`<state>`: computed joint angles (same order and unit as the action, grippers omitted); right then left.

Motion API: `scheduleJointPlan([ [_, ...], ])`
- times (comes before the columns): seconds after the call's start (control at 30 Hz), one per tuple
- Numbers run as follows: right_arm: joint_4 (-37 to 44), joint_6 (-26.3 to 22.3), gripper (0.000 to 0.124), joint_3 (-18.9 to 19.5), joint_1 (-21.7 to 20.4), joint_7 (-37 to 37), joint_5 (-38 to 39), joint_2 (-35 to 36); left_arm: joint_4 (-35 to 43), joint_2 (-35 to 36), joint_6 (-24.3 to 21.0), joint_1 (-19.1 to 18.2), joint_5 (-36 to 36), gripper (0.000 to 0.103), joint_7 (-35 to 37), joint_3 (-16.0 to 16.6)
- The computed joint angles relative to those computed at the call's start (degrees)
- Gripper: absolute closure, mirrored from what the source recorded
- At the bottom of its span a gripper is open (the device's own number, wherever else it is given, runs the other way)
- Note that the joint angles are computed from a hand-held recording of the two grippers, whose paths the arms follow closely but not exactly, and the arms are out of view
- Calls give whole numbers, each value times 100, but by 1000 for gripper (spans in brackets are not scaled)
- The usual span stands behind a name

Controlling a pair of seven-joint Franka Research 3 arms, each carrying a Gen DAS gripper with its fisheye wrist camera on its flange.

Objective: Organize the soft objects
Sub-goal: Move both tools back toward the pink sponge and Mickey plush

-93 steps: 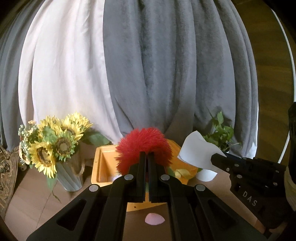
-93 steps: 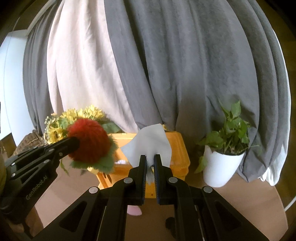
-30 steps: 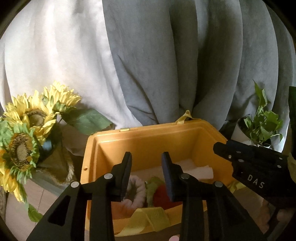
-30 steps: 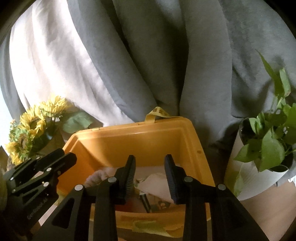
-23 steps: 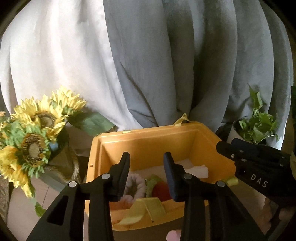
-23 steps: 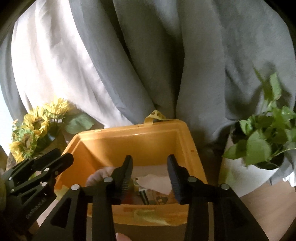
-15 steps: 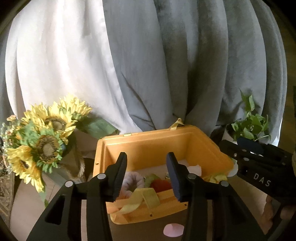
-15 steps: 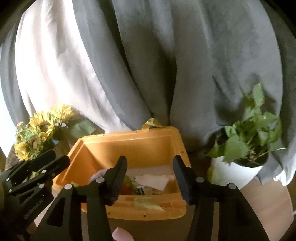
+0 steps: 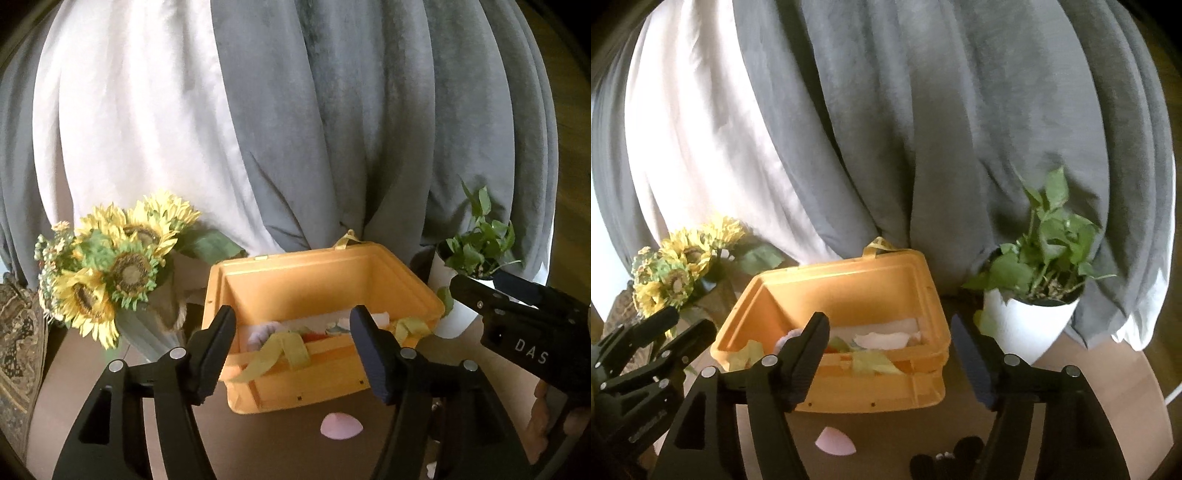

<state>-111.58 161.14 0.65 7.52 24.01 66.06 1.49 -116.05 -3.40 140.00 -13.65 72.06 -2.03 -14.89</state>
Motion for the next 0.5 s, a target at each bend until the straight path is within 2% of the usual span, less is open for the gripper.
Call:
scheduleJointPlan([
  [0.5, -764, 13, 50, -238, 70, -12, -133, -581, -205, -55, -27, -164, -511, 36, 184, -138],
])
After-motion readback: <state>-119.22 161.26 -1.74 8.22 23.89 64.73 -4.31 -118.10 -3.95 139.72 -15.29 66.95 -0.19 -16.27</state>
